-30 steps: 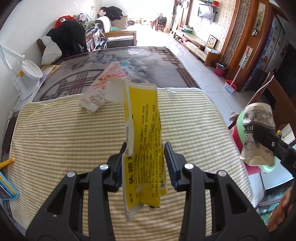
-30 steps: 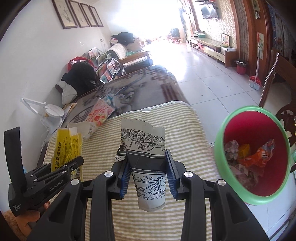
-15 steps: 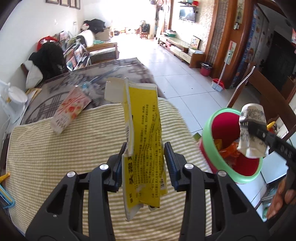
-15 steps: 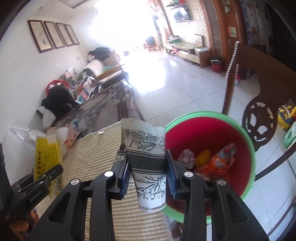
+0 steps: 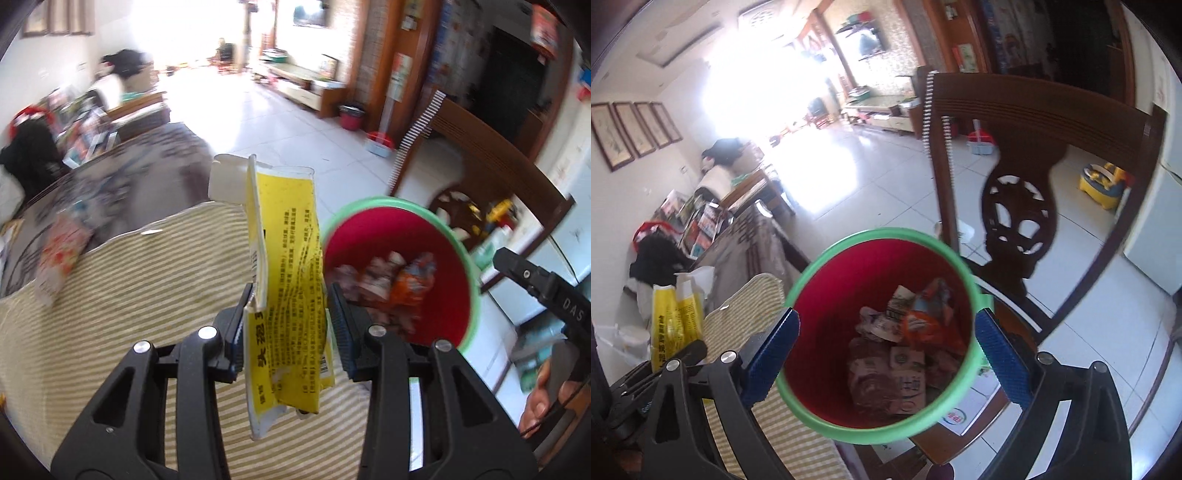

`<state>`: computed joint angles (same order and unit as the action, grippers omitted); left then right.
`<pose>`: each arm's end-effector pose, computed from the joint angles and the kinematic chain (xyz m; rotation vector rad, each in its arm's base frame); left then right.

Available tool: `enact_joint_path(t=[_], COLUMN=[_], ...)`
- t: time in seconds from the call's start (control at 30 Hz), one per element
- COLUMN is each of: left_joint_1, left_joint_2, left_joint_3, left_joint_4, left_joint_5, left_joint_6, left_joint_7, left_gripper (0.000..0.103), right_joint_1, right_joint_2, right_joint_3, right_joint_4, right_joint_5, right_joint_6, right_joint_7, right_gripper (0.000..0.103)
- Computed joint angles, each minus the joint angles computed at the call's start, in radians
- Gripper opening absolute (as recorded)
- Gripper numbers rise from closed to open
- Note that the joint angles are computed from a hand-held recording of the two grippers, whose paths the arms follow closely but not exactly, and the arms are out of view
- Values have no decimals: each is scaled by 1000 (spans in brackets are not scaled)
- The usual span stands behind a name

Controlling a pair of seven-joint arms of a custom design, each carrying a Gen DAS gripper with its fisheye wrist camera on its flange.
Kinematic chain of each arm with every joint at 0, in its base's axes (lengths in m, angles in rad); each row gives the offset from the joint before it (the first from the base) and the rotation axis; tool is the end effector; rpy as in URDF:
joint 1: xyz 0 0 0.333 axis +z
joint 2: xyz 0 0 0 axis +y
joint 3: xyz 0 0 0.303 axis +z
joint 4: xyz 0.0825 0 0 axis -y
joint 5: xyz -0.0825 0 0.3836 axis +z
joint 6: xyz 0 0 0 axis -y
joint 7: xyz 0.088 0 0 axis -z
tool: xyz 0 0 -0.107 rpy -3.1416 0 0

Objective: Collect trash
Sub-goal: 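Drop the paper cup into the red bucket with the right gripper while the left gripper drops the yellow wrapper, then move both open grippers back over the table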

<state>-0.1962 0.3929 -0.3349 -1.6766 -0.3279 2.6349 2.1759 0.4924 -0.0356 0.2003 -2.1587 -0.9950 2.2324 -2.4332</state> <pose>0.6201 -0.3201 0.4379 -1.0148 2.6249 -0.9432 0.4376 0.3308 0.4225 -0.7084 2.3425 -0.7252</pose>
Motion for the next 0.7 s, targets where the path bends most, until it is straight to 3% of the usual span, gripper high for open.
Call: enact_joint_path(t=[0.17, 0.27, 0.33, 0.4, 0.53, 0.7], left_joint_1=[-32, -74, -66, -44, -53, -76], left_joint_2=[42, 67, 46, 37, 64, 188], left_joint_3=[-52, -49, -55, -56, 29, 226], left_joint_4=[47, 83, 44, 31, 48, 210], left_joint_5=[-12, 27, -1, -33, 42, 272], left_joint_6=[-63, -109, -52, -45, -1, 49], left_joint_7=[76, 110, 127, 143, 54, -230], left_gripper=[39, 78, 79, 85, 85, 85], right_joint_1=[20, 24, 22, 23, 21, 26], right_joint_2=[-74, -99, -99, -83, -23, 103], right_joint_3=[38, 55, 60, 66, 48, 0], right_joint_4=[-52, -75, -80, -65, -8, 128], right_joint_5=[39, 64, 68, 59, 25, -22], right_joint_6=[-125, -152, -144, -140, -86, 7], right_joint_7=[52, 76, 86, 89, 57, -42], right_gripper=[92, 92, 92, 92, 92, 92])
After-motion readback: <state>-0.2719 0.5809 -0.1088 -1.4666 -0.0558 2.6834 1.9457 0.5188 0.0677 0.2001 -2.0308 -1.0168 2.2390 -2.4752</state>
